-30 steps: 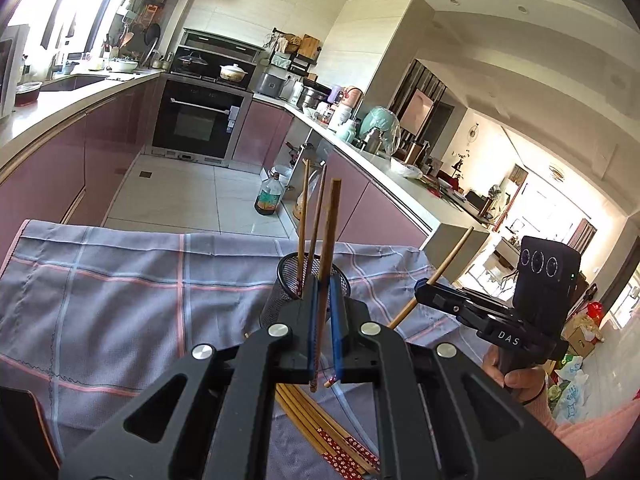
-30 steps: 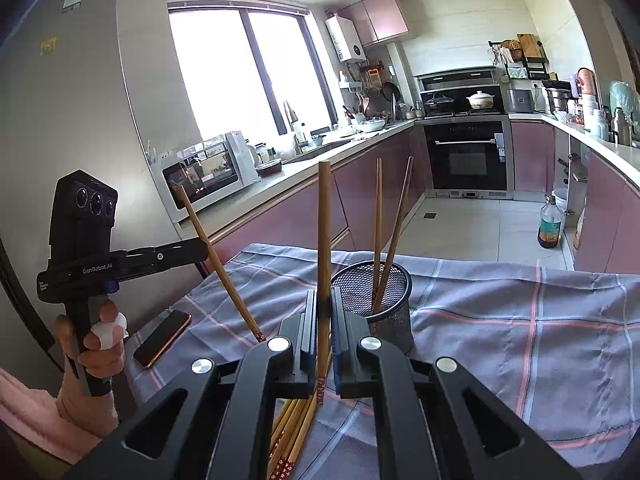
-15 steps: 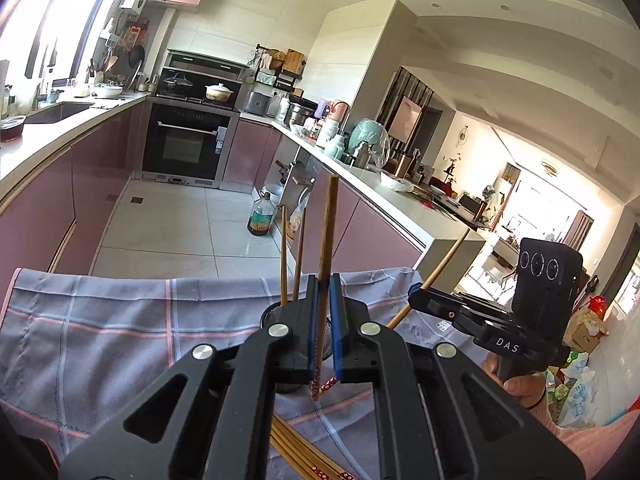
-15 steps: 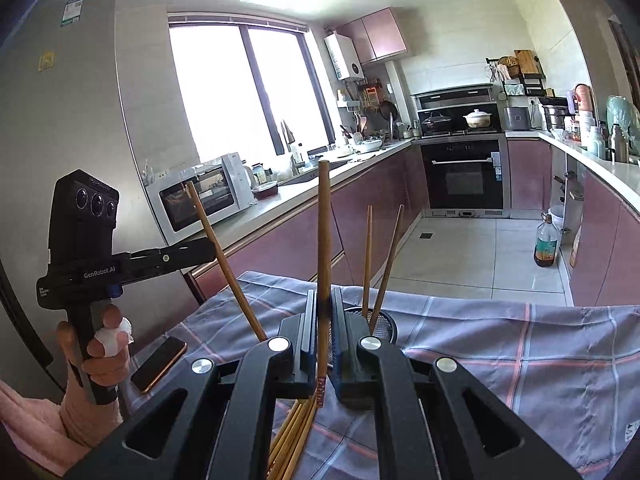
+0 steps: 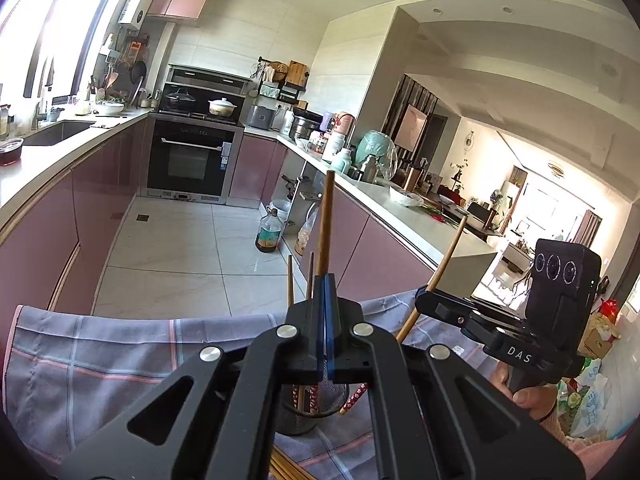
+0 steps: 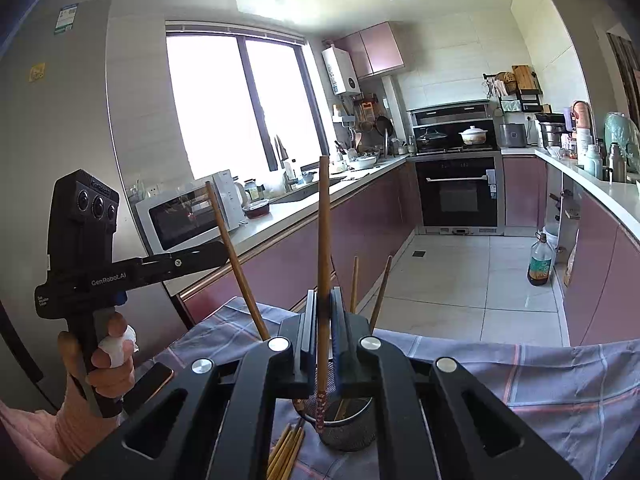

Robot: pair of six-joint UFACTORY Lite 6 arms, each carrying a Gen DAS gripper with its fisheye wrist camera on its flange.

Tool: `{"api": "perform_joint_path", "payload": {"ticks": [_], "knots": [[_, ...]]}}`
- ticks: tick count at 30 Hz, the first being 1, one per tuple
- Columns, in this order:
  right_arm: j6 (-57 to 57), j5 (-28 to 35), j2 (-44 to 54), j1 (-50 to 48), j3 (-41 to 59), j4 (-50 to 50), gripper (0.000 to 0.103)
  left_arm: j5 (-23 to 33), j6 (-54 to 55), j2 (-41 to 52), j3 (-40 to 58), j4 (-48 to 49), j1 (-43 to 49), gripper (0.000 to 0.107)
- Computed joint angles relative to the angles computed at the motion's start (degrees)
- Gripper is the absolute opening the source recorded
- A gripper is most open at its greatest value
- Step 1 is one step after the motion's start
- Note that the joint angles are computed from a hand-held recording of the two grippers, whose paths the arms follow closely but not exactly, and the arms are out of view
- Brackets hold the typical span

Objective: Organize utensils
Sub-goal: 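Lift the left tool's chopstick over the mesh cup while the right tool carries its own, then lower the chopsticks into the cup and open the left and right tools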

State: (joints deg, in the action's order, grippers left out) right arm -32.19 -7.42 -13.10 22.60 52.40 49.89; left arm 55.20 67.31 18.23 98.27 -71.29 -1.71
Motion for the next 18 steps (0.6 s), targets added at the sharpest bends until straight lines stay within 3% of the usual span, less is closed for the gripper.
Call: {"api": "perform_joint_path", "payload": {"ticks": [8, 15, 18], "knots": [[15.3, 0.4, 4.4, -2.3, 3.0, -15.0, 0.005, -1.3, -3.0, 3.6, 4.4, 3.9, -2.0, 0.001], [39.4, 0.0, 6.2, -4.9, 4.2, -38.2, 0.005, -1.3, -3.7, 5.9, 3.6, 5.7, -2.1, 0.001], [39.3, -0.4, 7.4, -5.2, 5.6, -37.8, 0.005, -1.6, -2.7, 5.5, 1.3, 5.8, -2.1, 0.001]]}}
